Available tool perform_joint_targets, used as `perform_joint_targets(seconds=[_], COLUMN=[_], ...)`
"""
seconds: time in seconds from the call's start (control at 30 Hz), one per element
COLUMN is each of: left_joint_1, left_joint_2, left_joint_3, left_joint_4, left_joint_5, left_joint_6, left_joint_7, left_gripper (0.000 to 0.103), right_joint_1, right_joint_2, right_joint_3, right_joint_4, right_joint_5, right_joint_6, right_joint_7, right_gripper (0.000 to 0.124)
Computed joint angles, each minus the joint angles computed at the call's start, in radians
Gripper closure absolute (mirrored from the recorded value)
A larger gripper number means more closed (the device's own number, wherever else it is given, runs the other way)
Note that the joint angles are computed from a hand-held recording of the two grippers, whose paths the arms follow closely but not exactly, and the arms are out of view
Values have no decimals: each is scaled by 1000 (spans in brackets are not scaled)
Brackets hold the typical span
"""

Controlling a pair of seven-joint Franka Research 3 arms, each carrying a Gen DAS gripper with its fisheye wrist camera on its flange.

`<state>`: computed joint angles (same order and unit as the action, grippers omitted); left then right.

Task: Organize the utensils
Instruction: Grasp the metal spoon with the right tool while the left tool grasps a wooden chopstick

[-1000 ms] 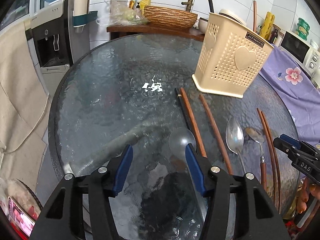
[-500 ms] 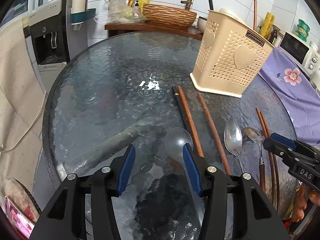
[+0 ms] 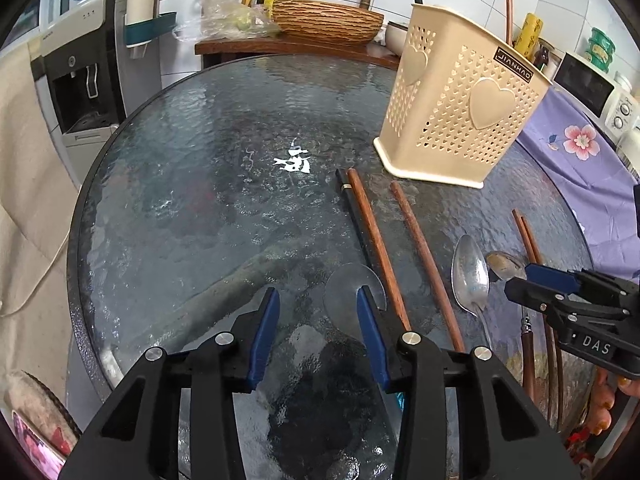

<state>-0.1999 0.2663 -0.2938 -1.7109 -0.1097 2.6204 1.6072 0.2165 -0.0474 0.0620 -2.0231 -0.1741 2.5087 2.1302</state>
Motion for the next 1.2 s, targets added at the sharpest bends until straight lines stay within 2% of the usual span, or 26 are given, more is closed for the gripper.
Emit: perform_joint_targets(seconds=[0.13,0.57,0.7,0.8,1.2], left_joint_1=[-4,-10,-14,-13,-9], left_joint_2=[6,39,48,50,40], left_joint_3=[-2,-7,-7,-9,-14], left_joint_4=[9,60,74,77,66], left_joint_5=[10,7,21,19,6], left_joint_6=[-8,-44,-52,-53,-37], left_joint_7=[13,49,58,59,67], left_gripper=[71,84,85,88,99], right_joint_1=[3,17,21,30,31], right_joint_2=[17,48,60,69,63], right_joint_3=[-1,-8,-11,-11,-19], right_joint_4=[22,64,83,96,77], right_joint_5=[-4,-40,-46,-89,-77], right_joint_6=[-35,-65,-83,-102,-61], right_joint_7=[-5,0,-1,17,30], right_gripper=[70,69,70,74,77])
